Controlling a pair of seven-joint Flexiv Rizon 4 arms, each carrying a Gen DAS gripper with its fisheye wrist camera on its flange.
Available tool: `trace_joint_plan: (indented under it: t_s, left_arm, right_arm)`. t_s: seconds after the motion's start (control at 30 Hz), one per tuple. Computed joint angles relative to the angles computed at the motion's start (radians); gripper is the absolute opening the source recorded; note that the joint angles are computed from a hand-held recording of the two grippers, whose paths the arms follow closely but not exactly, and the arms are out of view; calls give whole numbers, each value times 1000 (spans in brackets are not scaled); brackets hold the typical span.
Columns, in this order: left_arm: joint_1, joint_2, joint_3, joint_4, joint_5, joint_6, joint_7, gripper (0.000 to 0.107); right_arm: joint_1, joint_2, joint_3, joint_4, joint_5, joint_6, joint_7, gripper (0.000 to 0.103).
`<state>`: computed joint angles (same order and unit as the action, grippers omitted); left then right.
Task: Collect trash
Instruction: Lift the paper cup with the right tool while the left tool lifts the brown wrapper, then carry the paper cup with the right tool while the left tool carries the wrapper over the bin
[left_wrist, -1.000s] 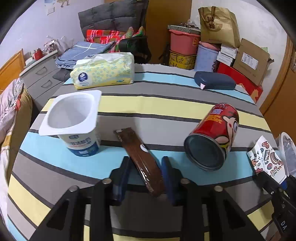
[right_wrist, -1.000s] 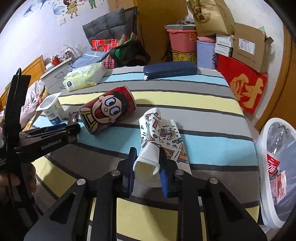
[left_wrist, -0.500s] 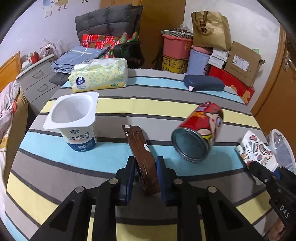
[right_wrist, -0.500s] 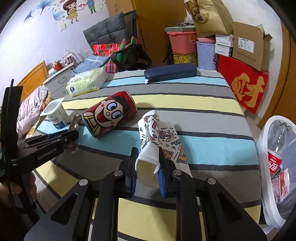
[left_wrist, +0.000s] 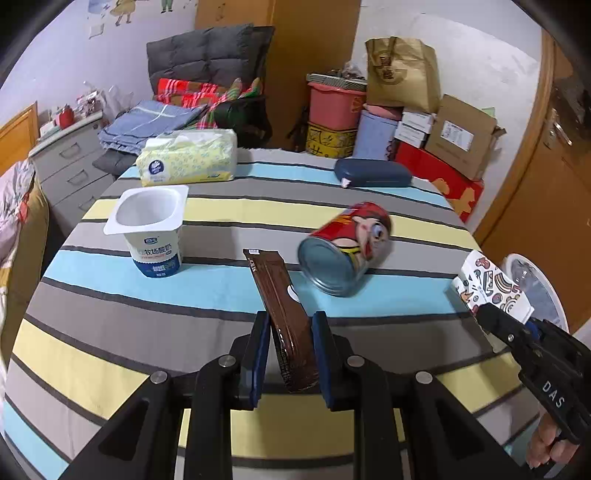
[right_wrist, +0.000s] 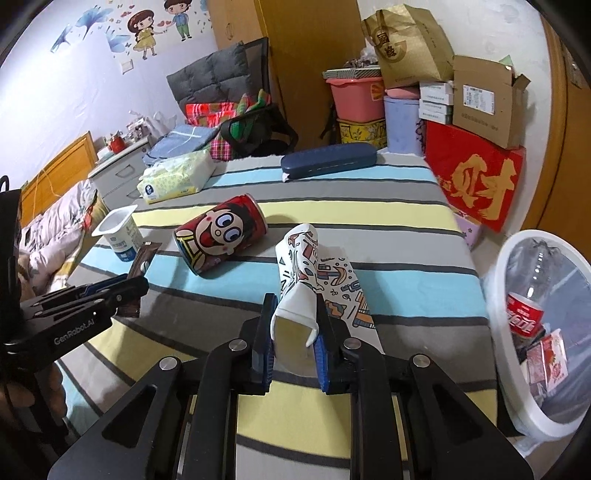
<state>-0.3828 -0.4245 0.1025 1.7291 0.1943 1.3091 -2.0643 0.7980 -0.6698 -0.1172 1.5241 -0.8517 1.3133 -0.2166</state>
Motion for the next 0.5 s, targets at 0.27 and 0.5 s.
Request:
trace_joint_plan:
  t_s: [0.27, 0.5]
  left_arm:
    - [-41, 24, -2, -3, 34, 23, -33, 24]
    - [-64, 13, -36, -44, 27, 23, 0, 24]
  right_arm:
    - [21, 65, -66, 85, -119, 26, 146, 18]
    - [-5, 141, -79, 162, -302, 14, 320, 18]
